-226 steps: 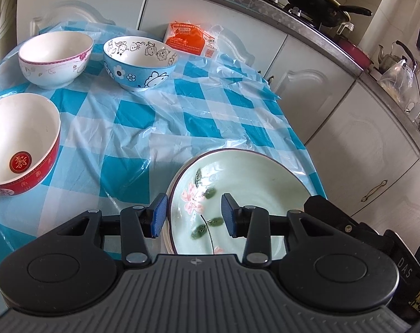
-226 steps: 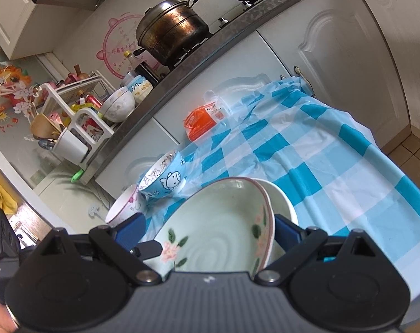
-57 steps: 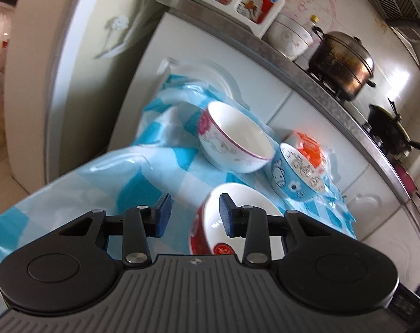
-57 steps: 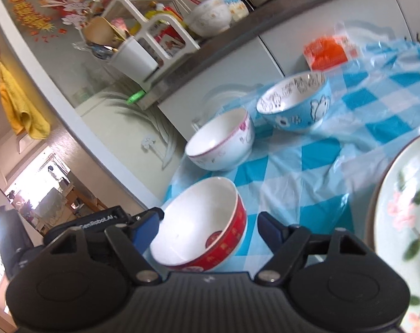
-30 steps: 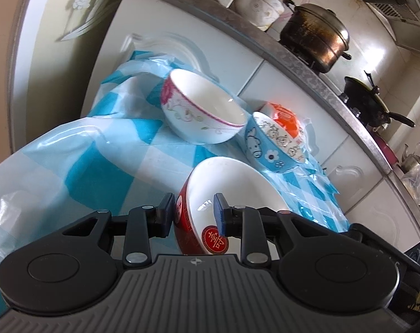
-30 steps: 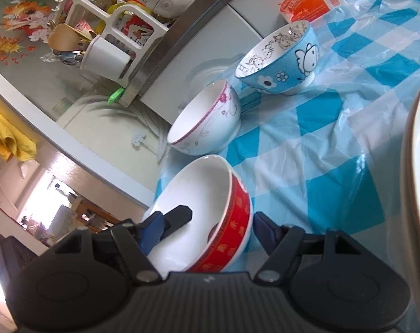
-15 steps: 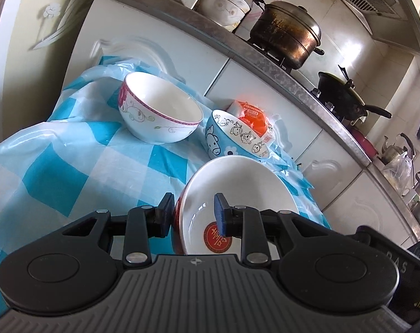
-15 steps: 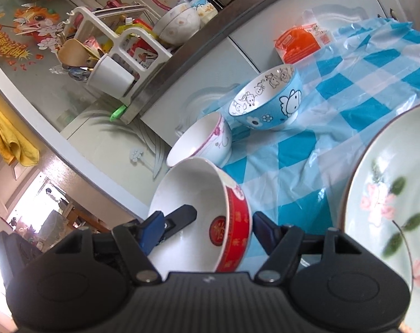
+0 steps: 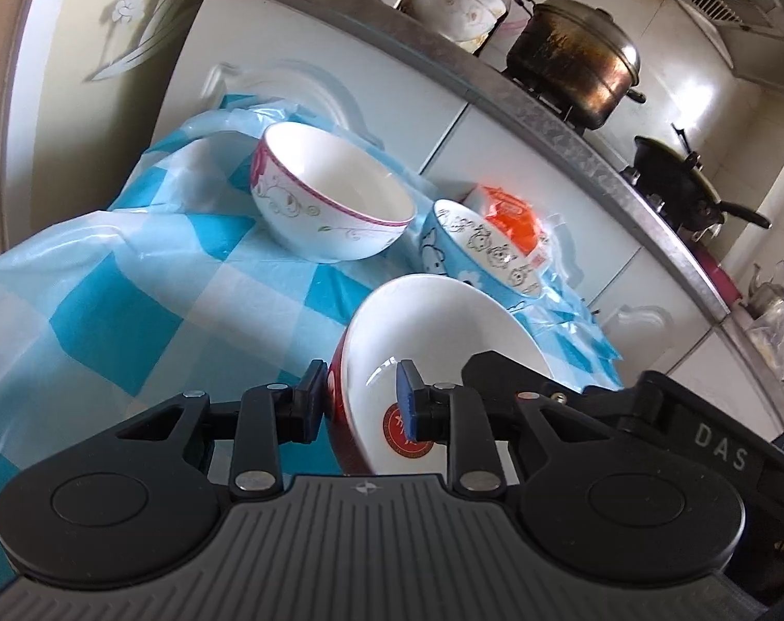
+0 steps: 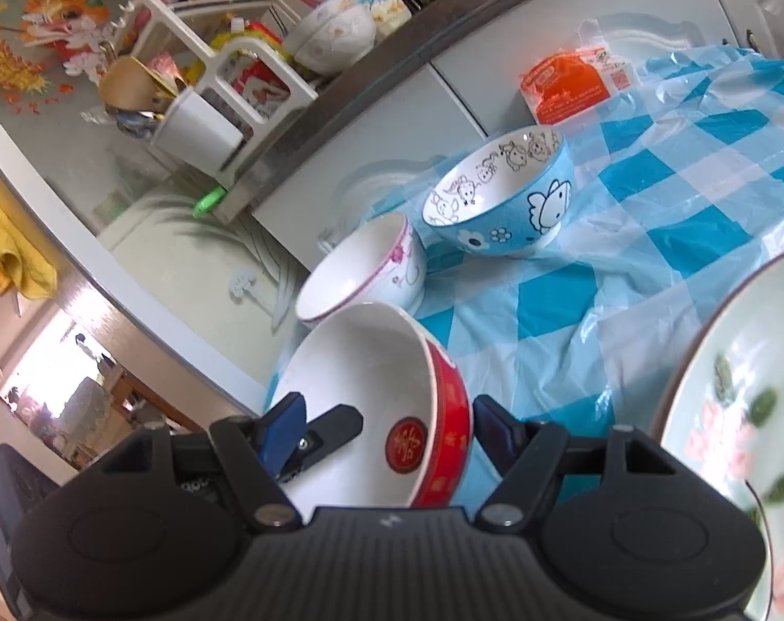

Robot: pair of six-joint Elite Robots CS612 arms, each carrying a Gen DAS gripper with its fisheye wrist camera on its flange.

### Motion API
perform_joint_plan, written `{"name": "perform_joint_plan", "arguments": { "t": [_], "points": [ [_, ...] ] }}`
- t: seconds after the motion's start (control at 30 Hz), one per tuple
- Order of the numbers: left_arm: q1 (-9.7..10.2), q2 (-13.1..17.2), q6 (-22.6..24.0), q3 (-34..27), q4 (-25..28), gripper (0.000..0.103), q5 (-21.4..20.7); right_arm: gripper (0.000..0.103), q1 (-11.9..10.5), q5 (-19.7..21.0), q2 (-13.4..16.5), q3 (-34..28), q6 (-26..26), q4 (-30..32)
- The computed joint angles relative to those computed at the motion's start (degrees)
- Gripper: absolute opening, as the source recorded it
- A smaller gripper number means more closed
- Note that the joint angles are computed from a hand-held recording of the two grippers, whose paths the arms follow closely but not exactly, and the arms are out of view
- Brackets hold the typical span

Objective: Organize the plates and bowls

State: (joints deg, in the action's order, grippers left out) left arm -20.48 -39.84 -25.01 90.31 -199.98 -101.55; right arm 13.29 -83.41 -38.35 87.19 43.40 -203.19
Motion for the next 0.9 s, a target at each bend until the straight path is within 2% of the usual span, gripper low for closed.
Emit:
{"name": "perform_joint_plan", "arguments": {
  "t": [0.23,0.4,0.9],
  "points": [
    [-0.10,-0.12,0.13,-0.01,1.74,0.027,2.08,0.072,-0.39,2.26,0.67,-1.37,0.39,2.64],
    [-0.02,-0.87,0.77,0.79,1.98,0.027,4.41,0.072,-0.63,5.63,1.57,-2.69,1.50,2.58],
    [1.00,-1.47,-0.57,1.37,3.46,0.027,3.64,0.074,-0.18,9.05,2.69,-4.80,0.04,4.22]
  ]
}}
